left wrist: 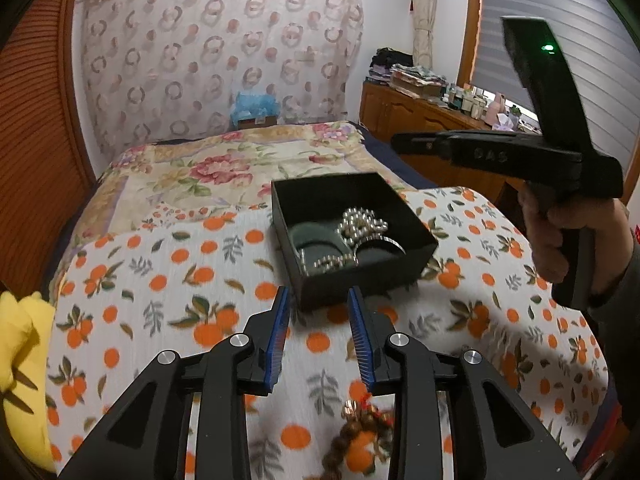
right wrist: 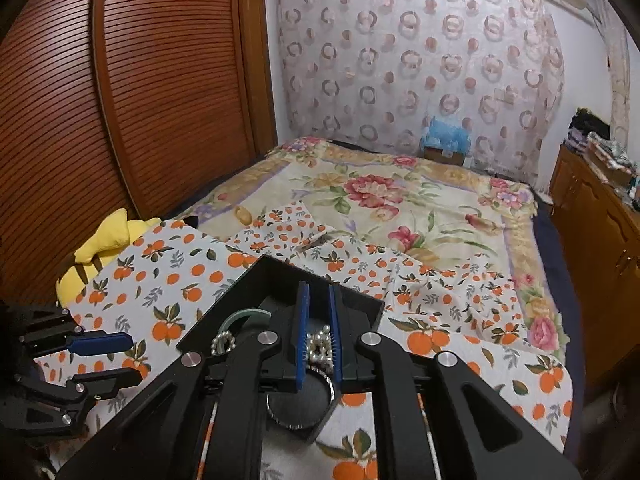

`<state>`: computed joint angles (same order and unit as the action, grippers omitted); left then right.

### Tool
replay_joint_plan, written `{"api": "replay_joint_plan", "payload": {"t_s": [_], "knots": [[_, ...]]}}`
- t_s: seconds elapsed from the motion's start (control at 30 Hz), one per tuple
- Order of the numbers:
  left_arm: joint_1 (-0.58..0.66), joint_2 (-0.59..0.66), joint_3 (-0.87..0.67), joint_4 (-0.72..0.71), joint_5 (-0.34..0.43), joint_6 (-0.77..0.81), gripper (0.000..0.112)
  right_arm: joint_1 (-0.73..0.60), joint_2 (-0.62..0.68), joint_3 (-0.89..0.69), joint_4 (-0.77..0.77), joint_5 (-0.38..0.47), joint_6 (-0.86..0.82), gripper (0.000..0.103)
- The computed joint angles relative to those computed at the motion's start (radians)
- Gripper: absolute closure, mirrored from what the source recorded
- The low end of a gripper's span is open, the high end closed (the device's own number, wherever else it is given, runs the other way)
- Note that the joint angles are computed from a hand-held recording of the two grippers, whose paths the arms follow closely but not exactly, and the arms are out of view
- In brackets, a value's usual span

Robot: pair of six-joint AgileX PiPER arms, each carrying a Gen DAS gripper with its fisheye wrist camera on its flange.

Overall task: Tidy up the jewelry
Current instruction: 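Reach the left gripper to the wooden bead bracelet while the right reaches the red cord bracelet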

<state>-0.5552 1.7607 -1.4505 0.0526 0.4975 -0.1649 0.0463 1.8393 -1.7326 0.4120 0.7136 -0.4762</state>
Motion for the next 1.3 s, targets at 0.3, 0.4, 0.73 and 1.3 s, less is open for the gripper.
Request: {"api": "replay_joint_plan", "payload": {"t_s": [0.3, 0.4, 0.73, 1.3], "knots": [[-0.045, -0.139, 0.250, 0.082, -0.092, -0.094, 0.077, 0.023, -0.289, 0.434, 0.070, -0.143, -0.084, 0.091], [-0.052, -0.188, 0.332, 0.107, -0.120, -0.126, 0.077, 0.045, -0.352, 0.530, 0.085, -0.164, -0.083, 0.091], [-0.026, -0.309, 0.507, 0.165, -0.162, -0.180, 0.066, 0.179, -0.397, 0.666, 0.074, -0.208, 0.003, 0.080], [-0.009, -0.317, 0.569, 0.052, -0.171, -0.071, 0.061, 0.320, -0.294, 0.625, -0.088, -0.163, 0.133, 0.094]]}}
